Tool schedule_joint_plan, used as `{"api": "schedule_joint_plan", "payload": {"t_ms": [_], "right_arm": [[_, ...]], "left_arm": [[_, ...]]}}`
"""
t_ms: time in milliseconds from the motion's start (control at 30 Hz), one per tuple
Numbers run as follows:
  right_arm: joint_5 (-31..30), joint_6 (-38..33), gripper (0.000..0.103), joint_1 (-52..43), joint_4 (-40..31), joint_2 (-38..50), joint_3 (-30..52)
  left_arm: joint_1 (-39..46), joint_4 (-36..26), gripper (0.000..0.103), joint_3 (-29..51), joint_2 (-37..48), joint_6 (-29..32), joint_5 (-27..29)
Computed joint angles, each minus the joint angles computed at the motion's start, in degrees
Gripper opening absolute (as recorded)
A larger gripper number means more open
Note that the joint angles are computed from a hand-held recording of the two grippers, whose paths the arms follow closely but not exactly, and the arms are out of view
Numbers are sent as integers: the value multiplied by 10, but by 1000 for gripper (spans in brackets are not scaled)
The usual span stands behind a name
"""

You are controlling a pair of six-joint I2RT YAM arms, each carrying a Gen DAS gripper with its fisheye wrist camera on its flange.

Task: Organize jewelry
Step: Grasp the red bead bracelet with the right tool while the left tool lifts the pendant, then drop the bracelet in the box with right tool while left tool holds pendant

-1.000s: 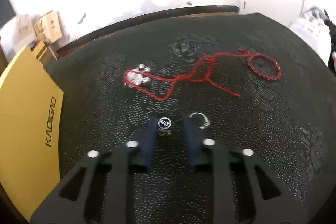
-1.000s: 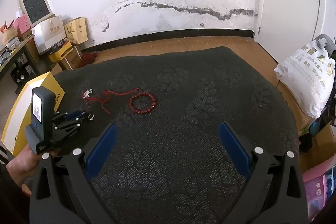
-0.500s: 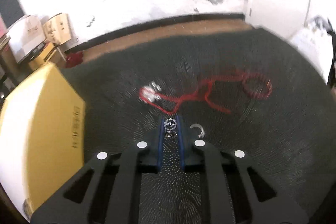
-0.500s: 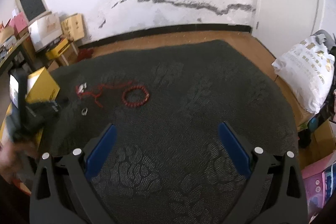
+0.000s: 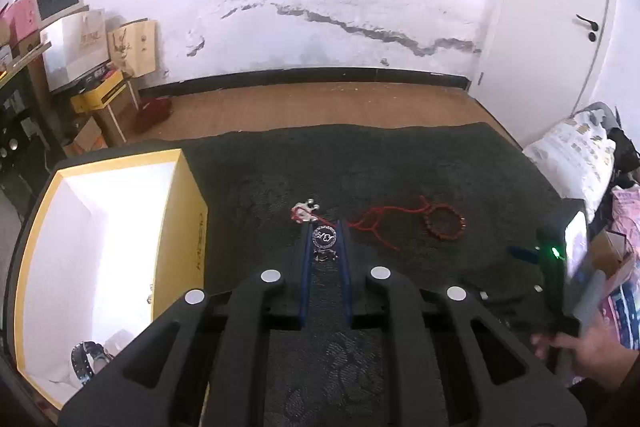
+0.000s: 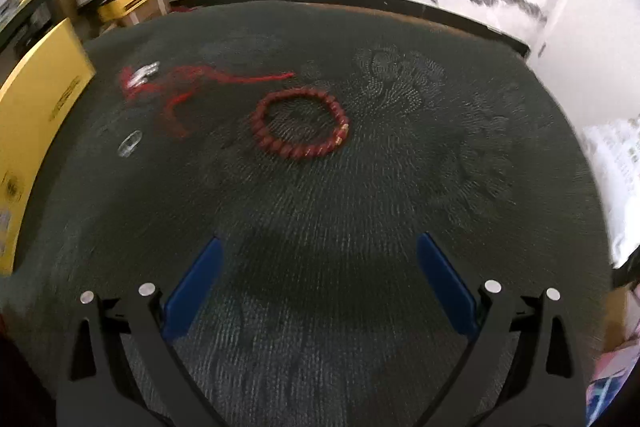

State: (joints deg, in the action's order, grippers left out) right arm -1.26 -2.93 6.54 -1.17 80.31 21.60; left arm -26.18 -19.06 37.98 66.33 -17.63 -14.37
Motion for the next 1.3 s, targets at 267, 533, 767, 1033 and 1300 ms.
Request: {"api": "schedule_joint_plan", "payload": {"t_ms": [267,533,767,1033,1300], "right_arm": [[-4,8,98,27,83,179,115],[-15,10,8,26,20,153,142],[-20,31,8,38,-63,3,85],[30,112,8,167,-304,-249,127],[149,253,8,420,-406,-226,270]], "left_arm": [[22,28,12,17,71,4,40],[31,23,12,20,84,10,26],[46,-10,12,10,47,24,16],[81,-97,12,9,-59,43,26],[240,-175,12,-17,-203,135,97]]}}
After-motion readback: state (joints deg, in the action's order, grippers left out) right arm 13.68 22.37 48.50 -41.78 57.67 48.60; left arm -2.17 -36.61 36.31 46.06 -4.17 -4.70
